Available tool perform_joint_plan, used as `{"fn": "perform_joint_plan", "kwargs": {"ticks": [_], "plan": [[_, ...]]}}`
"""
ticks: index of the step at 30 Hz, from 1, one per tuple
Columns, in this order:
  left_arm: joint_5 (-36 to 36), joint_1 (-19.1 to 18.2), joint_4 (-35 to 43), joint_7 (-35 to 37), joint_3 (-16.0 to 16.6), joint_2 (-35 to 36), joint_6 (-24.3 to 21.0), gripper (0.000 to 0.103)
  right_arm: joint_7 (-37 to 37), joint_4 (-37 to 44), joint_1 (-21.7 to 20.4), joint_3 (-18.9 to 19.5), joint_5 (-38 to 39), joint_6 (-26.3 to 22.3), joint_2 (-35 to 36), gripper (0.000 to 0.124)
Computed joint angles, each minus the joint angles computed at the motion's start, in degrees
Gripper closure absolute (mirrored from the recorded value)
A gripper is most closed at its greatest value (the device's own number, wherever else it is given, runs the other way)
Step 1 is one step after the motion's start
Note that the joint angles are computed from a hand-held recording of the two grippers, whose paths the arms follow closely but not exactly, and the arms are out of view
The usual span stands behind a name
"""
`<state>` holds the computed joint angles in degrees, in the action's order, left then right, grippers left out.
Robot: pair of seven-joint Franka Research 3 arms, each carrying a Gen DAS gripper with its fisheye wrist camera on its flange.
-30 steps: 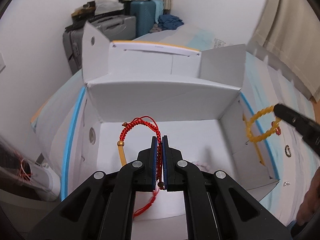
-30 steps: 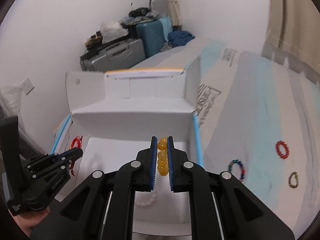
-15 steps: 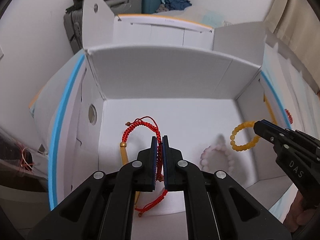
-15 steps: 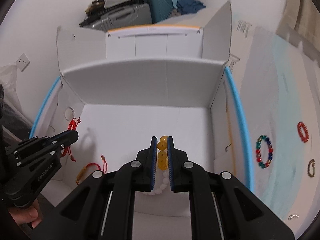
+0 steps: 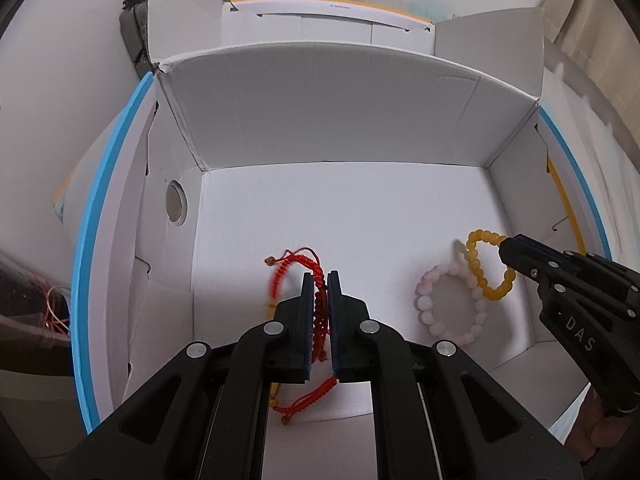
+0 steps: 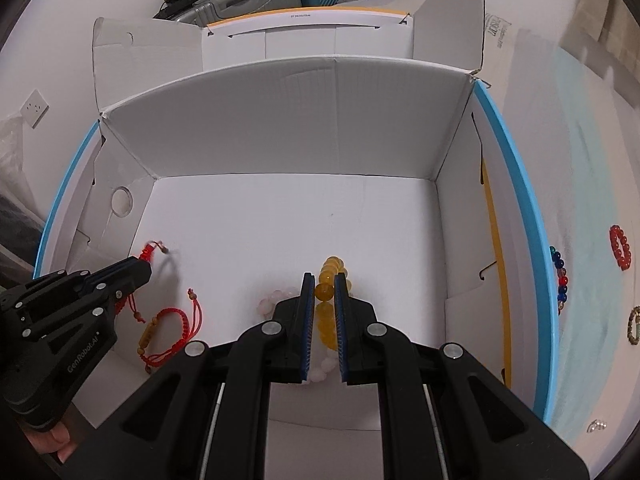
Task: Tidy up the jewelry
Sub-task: 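Carry both bracelets into the white box and open both tools, then withdraw both tools from the box toward the remaining bracelets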
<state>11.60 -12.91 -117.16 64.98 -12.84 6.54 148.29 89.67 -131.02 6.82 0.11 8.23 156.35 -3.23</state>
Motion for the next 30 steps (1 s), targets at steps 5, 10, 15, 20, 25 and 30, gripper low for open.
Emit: {"fn": "perform_joint_plan", "kwargs": {"ticks": [5, 10, 15, 20, 25, 30], "plan": [[2.37, -0.46, 0.92, -2.64, 0.32, 0.40, -1.17, 0.082, 1.15, 0.51, 0.00, 0.03, -0.75, -0.27, 0.17, 0.112], [3.71, -0.47, 0.85, -4.08, 0.40, -0.21, -0.68, 0.047, 1.43, -1.30, -0.07, 0.18, -1.04, 1.91, -2.49, 0.074], [6.29, -0.77, 1.19, -6.30, 0.47, -0.82, 0.42, 0.023, 0.67, -4.00, -0.91, 0.30, -0.38, 5.36, -7.11, 0.049], [9.89, -1.24, 1.67, -10.16, 0.56, -1.56, 2.06, 0.007, 1.22, -6.50, -3.00, 0.30, -1.38, 8.28, -11.33, 0.035], [11.88, -1.85, 2.60, -11.73, 0.19, -1.62, 2.13, 0.006, -0.05, -8.53, -4.53, -0.03, -0.21, 8.68, -14.61, 0.031], [12.97, -2.83, 3.88, -11.98, -0.38, -1.21, 2.42, 0.006, -1.16, -11.20, -6.79, 0.07, -0.03, 9.68, -17.89, 0.029]]}}
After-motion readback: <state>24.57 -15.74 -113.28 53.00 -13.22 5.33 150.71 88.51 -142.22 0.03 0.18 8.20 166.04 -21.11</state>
